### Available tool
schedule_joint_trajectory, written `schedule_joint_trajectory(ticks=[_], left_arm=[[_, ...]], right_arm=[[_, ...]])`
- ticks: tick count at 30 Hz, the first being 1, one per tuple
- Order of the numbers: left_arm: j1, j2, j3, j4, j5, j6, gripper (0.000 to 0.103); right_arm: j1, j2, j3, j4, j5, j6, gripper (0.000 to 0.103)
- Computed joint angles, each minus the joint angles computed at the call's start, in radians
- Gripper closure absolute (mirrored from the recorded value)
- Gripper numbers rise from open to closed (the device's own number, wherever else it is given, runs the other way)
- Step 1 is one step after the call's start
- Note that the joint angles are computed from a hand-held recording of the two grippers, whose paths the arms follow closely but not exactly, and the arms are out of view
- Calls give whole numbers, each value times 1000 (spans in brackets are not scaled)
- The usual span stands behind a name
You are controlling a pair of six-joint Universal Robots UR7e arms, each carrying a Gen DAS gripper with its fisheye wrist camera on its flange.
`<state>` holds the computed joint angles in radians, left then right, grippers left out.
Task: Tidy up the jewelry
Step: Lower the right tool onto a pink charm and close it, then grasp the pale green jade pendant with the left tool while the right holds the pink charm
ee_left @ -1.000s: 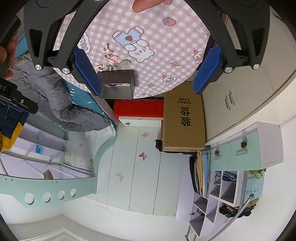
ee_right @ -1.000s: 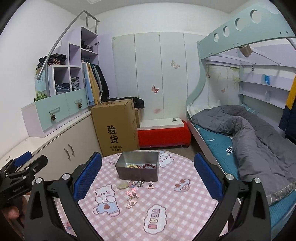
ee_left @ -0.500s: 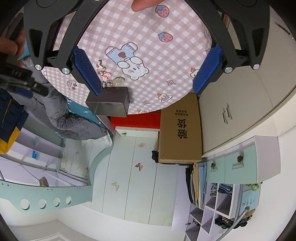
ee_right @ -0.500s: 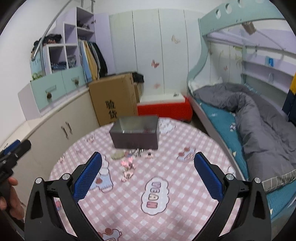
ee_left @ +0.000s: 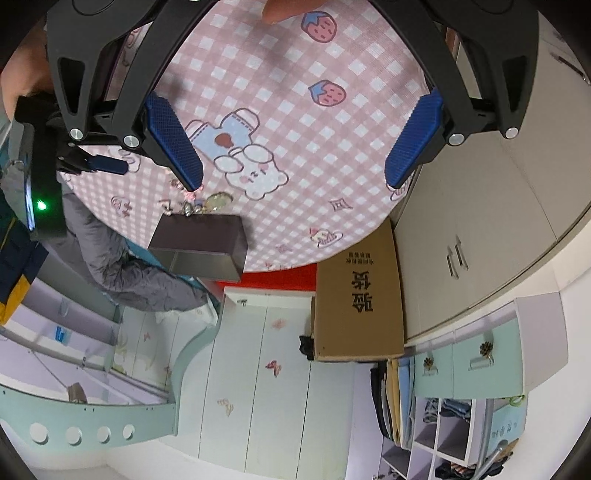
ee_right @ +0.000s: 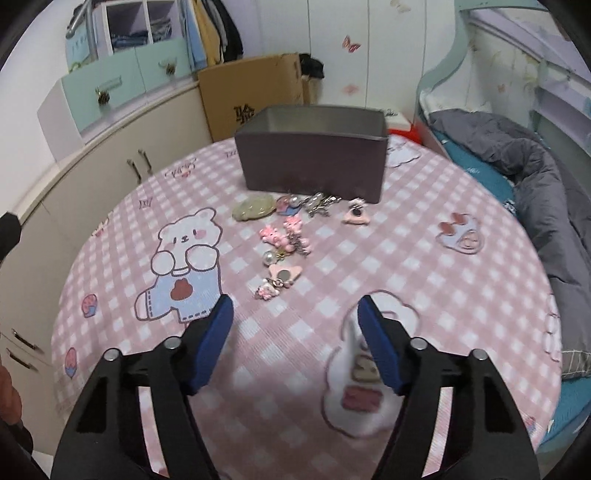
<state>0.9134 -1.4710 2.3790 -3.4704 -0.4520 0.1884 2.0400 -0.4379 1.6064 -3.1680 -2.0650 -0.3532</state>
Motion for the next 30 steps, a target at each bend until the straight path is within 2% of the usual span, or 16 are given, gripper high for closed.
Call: schedule_joint_trajectory(ticks=[3,5,6,8,10,16,23,28,30], left_arm=[[21,15,-12,11,-9,0,6],[34,27,-26,16,-12,9,6],[41,37,-34,18,-15,15,6],[56,62,-57,22,-24,34,6],[69,86,-81,31,-32,57,6],[127,198,-201,107,-72,105,6],[196,316,-355,278,-107,100,6],[230,375,-445,385,-136,72,6],[244,394,-486,465,-142,41,7]], right_arm=[[-3,23,-42,44,0,5,51],[-5,40,-73,77,-3,2,68],[-2,54,-91,92,-20,-10,71],[3,69,-105,77,-38,-46,84],[-3,59,-96,75,-23,-48,92],[-30,22,-51,18,31,-40,92],[-55,-20,-23,23,77,-30,92],[-74,-35,-13,13,113,-18,92],[-79,-37,-15,16,121,-13,92]])
